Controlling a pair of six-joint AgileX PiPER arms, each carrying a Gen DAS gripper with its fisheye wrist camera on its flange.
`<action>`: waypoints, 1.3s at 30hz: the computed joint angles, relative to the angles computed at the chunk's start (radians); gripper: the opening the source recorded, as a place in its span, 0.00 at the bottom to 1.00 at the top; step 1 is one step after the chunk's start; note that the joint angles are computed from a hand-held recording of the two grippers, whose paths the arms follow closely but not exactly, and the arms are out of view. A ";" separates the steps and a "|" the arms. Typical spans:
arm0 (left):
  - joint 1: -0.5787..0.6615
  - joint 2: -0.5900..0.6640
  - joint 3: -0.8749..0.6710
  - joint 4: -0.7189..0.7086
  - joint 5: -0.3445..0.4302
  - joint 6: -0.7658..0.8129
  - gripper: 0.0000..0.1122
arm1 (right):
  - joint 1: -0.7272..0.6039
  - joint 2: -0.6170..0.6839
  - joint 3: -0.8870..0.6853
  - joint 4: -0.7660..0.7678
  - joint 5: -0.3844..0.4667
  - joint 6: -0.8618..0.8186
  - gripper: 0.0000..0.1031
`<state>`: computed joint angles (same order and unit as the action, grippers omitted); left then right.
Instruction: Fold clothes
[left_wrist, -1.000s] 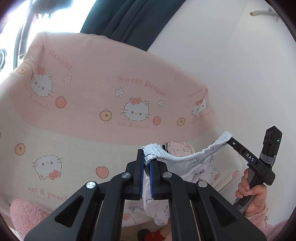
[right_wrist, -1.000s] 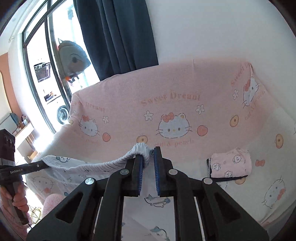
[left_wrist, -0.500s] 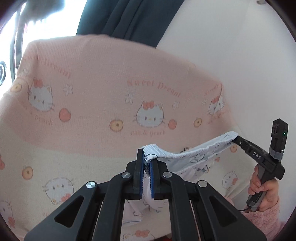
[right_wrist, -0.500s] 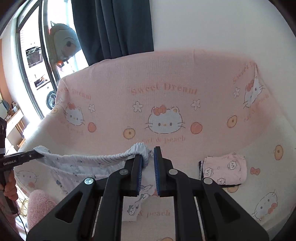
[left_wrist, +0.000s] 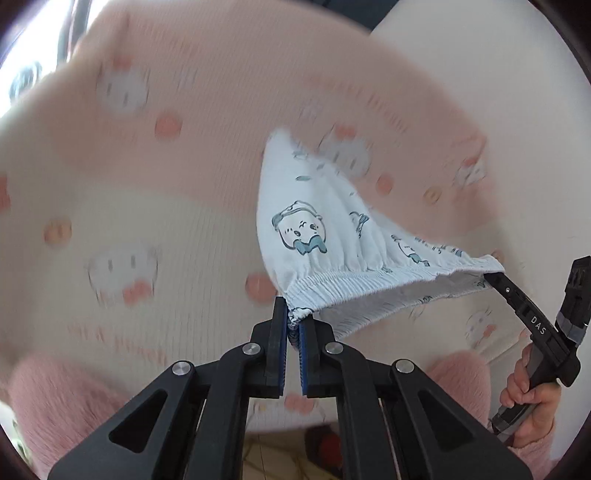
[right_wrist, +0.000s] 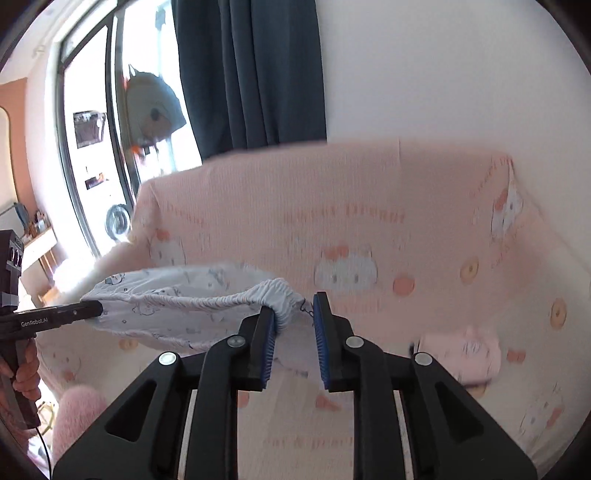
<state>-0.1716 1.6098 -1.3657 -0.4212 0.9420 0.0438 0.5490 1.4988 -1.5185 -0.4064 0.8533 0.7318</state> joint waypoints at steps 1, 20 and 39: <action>-0.017 0.039 0.075 0.009 -0.017 -0.002 0.05 | -0.021 0.010 0.095 0.076 -0.024 0.005 0.17; -0.311 0.216 0.021 0.281 -0.037 0.272 0.40 | -0.045 0.107 0.424 0.421 -0.185 -0.198 0.16; -0.263 0.167 0.033 0.377 -0.030 0.089 0.04 | -0.020 0.193 0.424 0.530 -0.205 -0.322 0.37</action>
<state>-0.4348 1.7773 -1.3329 -0.0444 0.9121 0.1331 0.5285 1.6915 -1.0940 0.1241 0.6484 0.4102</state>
